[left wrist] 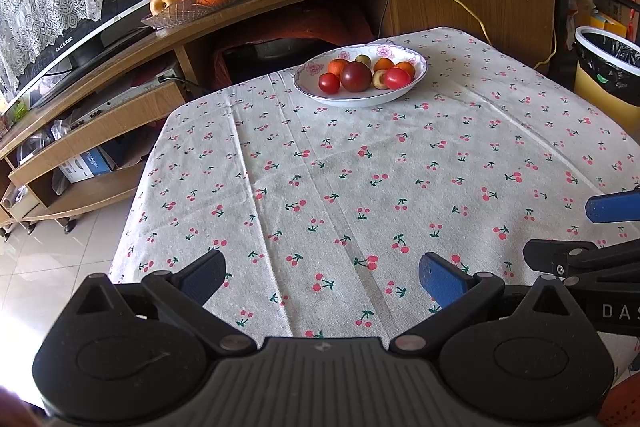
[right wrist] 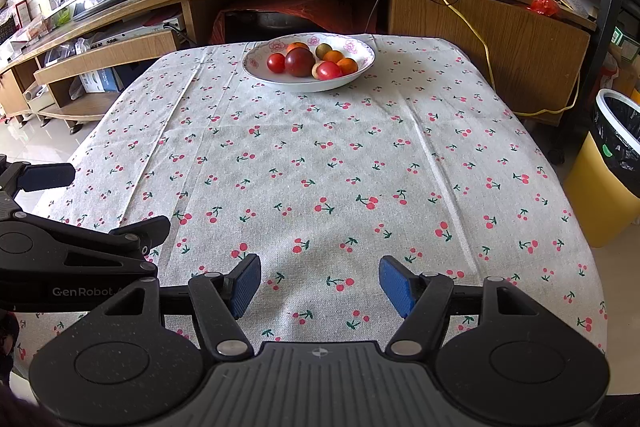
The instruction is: Organize fruits
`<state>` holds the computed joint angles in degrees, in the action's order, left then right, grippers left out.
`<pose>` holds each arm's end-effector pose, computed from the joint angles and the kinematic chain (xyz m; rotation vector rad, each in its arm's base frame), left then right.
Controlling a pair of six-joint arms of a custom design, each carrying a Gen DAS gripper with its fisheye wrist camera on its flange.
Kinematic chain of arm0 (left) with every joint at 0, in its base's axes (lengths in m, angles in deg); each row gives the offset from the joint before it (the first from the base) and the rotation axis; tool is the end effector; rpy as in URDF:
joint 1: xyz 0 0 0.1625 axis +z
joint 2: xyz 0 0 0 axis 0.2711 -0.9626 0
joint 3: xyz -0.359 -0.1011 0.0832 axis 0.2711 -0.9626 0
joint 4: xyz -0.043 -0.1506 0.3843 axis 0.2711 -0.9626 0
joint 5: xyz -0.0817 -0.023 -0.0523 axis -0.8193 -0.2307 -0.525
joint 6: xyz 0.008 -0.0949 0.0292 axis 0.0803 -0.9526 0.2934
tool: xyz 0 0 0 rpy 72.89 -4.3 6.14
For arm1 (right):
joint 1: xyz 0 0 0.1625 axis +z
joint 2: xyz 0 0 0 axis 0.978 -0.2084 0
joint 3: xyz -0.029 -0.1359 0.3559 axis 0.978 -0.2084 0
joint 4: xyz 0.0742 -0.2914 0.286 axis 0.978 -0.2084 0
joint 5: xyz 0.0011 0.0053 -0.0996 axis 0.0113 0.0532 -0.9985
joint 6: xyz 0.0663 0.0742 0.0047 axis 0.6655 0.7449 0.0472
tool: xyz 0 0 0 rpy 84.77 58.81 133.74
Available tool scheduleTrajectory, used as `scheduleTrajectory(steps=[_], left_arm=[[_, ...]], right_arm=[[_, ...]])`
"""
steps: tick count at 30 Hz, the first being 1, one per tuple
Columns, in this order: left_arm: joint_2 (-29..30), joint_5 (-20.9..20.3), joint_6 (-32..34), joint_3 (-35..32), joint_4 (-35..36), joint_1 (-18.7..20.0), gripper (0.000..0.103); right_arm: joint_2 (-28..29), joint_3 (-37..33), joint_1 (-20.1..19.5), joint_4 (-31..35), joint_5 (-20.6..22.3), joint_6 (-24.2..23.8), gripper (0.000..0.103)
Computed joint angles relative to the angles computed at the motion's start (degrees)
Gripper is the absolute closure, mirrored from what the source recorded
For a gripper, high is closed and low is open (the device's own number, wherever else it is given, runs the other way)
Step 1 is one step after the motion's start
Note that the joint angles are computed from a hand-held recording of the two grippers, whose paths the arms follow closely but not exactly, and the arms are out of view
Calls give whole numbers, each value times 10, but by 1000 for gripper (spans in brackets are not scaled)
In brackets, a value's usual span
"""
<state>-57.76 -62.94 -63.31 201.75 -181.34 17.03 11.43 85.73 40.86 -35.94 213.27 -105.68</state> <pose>-0.2196 -0.3867 0.1057 1.0640 2.1511 -0.6228 0.2254 -0.3172 0.0967 -0.0168 -2.1182 0.9129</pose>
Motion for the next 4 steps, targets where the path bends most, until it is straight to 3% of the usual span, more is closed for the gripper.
scheduleTrajectory(steps=[4], left_arm=[[1,3,8,0,-14,1,0]], right_arm=[[1,0,0,0,0,0,42]])
